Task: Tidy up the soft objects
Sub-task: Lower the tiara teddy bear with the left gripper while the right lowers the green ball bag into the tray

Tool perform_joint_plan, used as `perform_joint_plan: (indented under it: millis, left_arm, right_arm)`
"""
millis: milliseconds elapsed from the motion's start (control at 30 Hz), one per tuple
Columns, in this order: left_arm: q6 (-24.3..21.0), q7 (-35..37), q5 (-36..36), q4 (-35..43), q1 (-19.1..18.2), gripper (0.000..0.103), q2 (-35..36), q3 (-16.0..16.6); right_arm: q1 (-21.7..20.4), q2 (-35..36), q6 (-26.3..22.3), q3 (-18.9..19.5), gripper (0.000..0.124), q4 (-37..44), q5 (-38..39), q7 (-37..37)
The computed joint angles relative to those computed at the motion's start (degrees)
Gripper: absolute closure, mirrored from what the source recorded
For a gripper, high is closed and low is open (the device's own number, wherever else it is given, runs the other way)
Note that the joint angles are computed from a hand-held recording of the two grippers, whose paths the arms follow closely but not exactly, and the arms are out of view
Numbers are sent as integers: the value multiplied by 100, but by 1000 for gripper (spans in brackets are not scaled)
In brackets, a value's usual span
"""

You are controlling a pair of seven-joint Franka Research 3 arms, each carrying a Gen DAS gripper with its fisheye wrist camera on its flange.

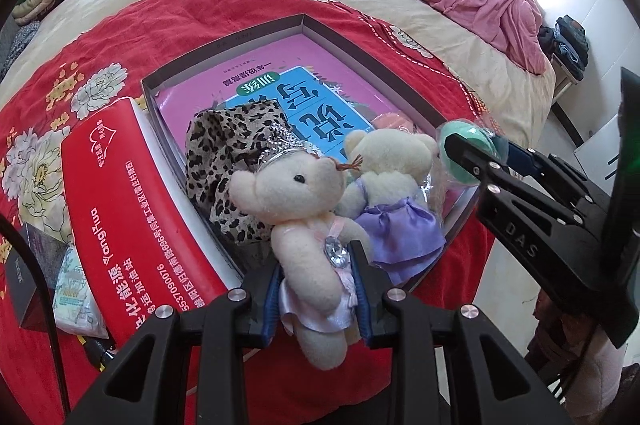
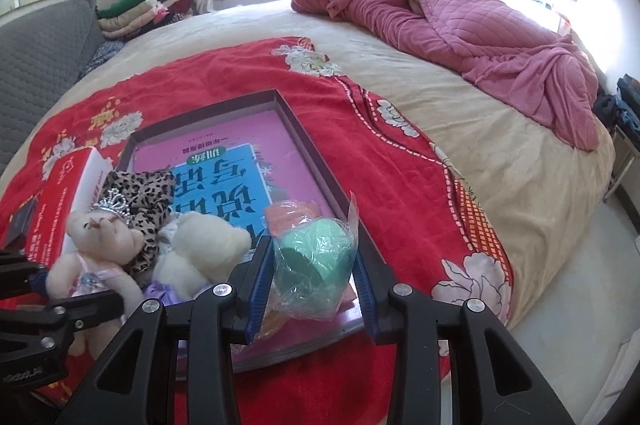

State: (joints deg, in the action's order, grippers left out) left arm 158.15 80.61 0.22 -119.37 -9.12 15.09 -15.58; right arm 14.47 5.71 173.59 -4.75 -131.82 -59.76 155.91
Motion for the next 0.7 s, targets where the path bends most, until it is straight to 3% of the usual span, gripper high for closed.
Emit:
perform_joint_plan:
  millis: [500, 700]
  left_arm:
    - [-27, -52, 10, 55, 9, 69, 74, 16]
    - [-1, 64, -102, -11, 77, 62, 20, -50]
  right_arm:
    - [56, 150, 136, -217, 81, -66, 511, -213]
    - [88, 11, 227, -277, 70, -243, 649, -268]
